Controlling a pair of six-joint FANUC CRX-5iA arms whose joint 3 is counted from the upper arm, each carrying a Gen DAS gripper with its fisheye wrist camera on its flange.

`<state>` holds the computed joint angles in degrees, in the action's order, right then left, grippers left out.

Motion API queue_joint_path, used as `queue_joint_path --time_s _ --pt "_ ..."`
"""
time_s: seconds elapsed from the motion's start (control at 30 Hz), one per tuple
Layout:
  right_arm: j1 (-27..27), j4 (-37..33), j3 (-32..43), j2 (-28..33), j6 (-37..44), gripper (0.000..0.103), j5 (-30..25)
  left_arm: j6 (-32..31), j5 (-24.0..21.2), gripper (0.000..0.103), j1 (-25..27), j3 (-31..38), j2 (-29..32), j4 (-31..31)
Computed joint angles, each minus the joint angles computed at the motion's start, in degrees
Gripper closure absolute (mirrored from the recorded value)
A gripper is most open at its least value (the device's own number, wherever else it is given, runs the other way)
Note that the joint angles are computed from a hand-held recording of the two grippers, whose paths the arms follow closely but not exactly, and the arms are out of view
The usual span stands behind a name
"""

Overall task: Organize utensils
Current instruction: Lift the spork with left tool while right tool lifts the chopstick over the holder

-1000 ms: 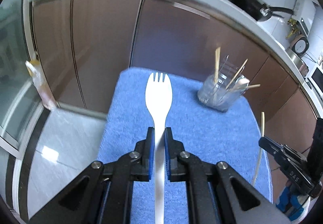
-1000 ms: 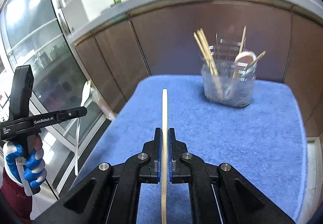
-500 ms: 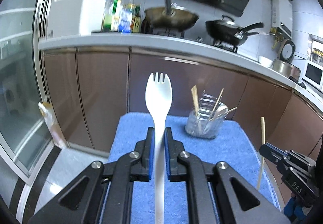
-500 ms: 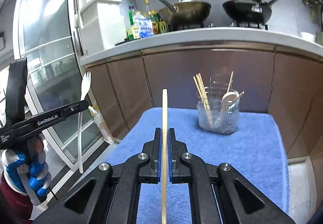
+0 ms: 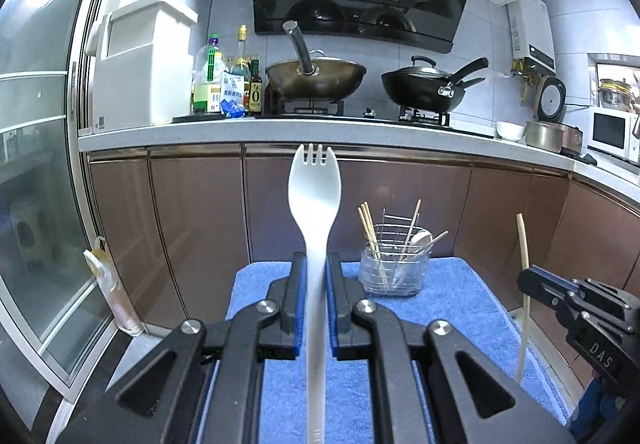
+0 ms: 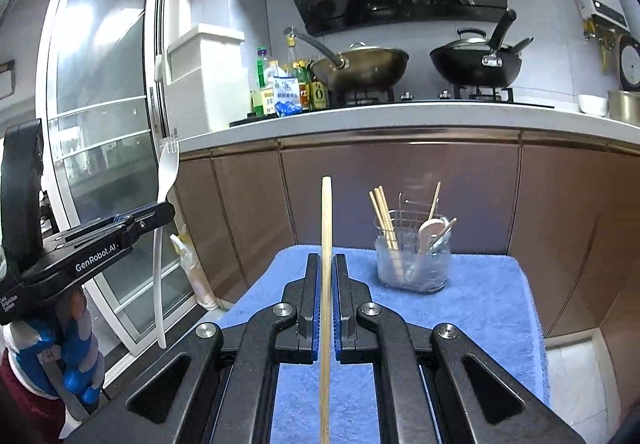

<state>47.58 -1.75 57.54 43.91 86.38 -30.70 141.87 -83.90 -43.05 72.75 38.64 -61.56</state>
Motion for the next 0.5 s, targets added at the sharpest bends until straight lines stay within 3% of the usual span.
queue_joint_path --time_s 0.37,0.5 --pt "-0.01 3.09 -4.48 -1.23 -2.03 0.098 6.22 -0.73 0.42 0.095 0.58 2.0 2.04 0.1" --pt "-0.46 2.73 -2.45 0.1 -1.43 0.098 6.69 -1.73 1.0 0.095 1.77 4.33 3.69 1.43"
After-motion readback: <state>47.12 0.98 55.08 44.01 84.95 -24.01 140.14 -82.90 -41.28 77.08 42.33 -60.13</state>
